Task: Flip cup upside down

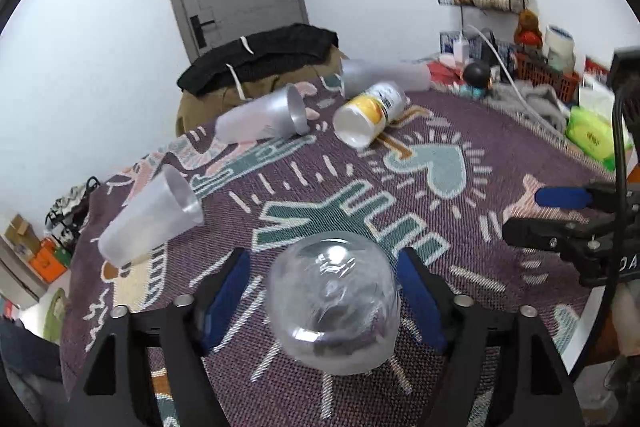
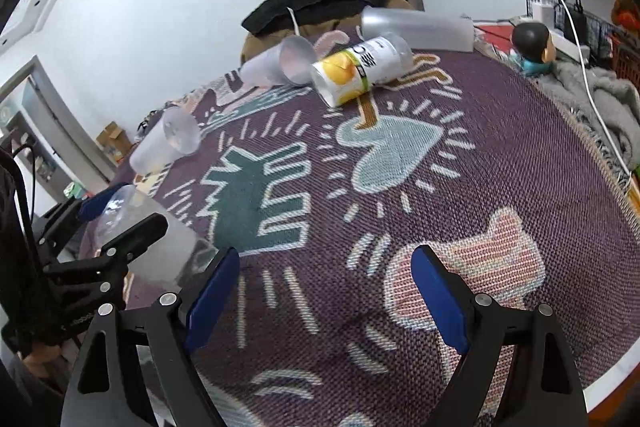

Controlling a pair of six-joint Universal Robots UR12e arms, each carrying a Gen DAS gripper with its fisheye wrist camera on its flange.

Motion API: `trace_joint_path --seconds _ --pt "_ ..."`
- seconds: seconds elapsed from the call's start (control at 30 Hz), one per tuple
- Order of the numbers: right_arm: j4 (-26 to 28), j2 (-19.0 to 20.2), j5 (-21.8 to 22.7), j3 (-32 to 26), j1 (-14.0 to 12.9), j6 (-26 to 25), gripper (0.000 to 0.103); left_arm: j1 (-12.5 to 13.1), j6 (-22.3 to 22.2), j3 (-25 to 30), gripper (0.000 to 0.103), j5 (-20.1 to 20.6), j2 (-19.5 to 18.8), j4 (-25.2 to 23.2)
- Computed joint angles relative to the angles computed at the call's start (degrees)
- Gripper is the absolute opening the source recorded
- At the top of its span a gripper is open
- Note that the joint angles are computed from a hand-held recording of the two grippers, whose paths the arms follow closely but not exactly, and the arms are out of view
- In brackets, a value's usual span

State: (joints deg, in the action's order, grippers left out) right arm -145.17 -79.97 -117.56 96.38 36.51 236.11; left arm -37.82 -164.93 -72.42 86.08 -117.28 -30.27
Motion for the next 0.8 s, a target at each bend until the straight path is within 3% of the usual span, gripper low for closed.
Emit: trace_joint_path --seconds 0.27,0.4,0.47,0.57,0.8 --pt "-0.4 0.3 -1.8 -1.5 1.2 -1.5 0.088 1.6 -4.5 -3.0 0.101 -1.6 3.0 5.0" --pt "-0.6 0.9 -3.0 -2.9 2.0 -2.9 0.09 2.2 -6.0 -5.0 0.102 -1.4 4.4 8.3" --pt "0.5 1.3 -4.9 -3.9 2.7 -2.8 0.099 2.5 -6.7 -6.0 0.102 -1.7 5.1 9.2" --pt "1.1 1.9 -7.2 -5.3 3.6 -3.7 0.101 3.0 -7.7 -7.7 0.102 -1.9 6.1 11.2" --pt "2.2 3.2 -7.4 -7.8 4.6 -6.5 0.102 3.8 -8.7 -11.1 0.103 -1.7 7.9 16.4"
